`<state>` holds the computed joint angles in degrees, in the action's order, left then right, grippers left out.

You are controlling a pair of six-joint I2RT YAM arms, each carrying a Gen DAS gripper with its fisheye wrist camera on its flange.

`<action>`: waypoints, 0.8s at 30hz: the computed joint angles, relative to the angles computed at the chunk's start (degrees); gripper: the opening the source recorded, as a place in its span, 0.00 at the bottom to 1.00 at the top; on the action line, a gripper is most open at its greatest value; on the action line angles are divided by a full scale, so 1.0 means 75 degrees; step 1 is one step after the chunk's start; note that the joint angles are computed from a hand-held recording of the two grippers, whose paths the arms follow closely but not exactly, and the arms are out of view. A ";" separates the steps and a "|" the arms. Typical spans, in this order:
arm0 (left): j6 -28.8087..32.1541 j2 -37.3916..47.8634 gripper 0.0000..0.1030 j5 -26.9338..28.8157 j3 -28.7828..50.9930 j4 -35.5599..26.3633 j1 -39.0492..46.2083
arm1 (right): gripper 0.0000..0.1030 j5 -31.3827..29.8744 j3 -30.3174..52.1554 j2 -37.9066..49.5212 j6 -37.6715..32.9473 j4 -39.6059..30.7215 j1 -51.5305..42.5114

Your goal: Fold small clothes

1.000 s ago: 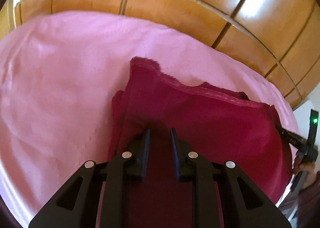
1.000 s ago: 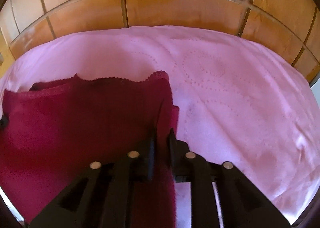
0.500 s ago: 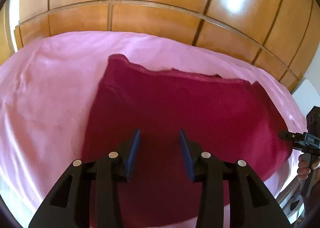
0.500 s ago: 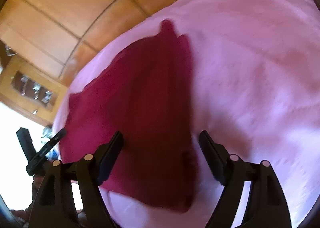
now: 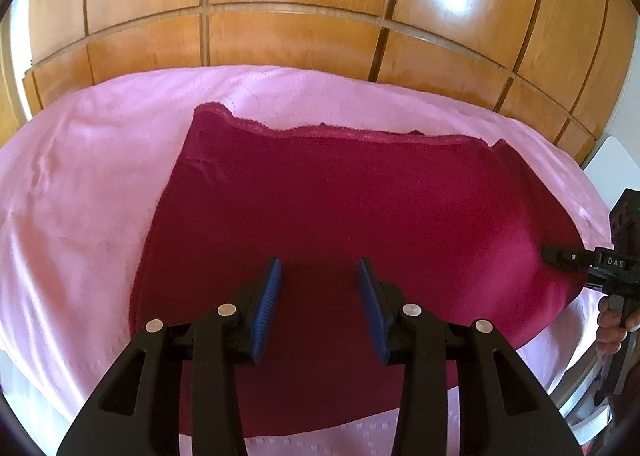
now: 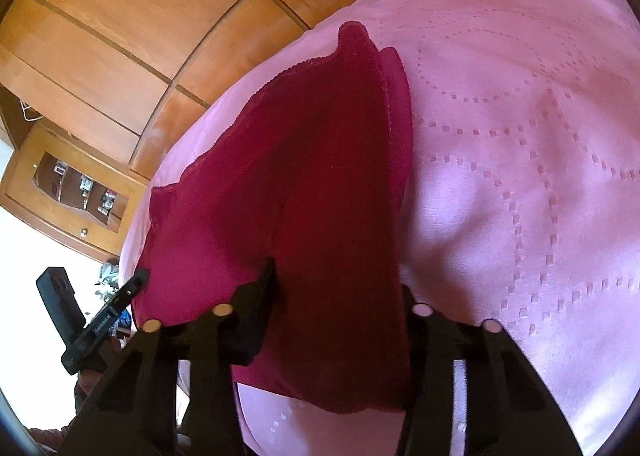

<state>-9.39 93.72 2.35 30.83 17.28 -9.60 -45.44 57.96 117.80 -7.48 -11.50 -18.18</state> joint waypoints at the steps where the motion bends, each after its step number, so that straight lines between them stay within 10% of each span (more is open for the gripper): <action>1: 0.0012 0.0009 0.38 -0.0005 -0.0008 0.0004 -0.0007 | 0.35 -0.0010 -0.0027 -0.0036 0.0009 0.0011 -0.0002; 14: 0.0194 0.0406 0.38 0.0658 0.0172 -0.0093 0.0338 | 0.22 -0.0076 -0.0442 -0.1612 0.0323 -0.0002 0.0496; 24: 0.1000 0.0404 0.38 0.2447 0.0829 -0.1369 0.1512 | 0.20 0.0954 0.0241 -0.2957 0.1086 -0.0070 0.3275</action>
<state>-1.89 96.75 20.70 37.05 7.02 1.74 -38.28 59.77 95.62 0.66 -12.03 6.39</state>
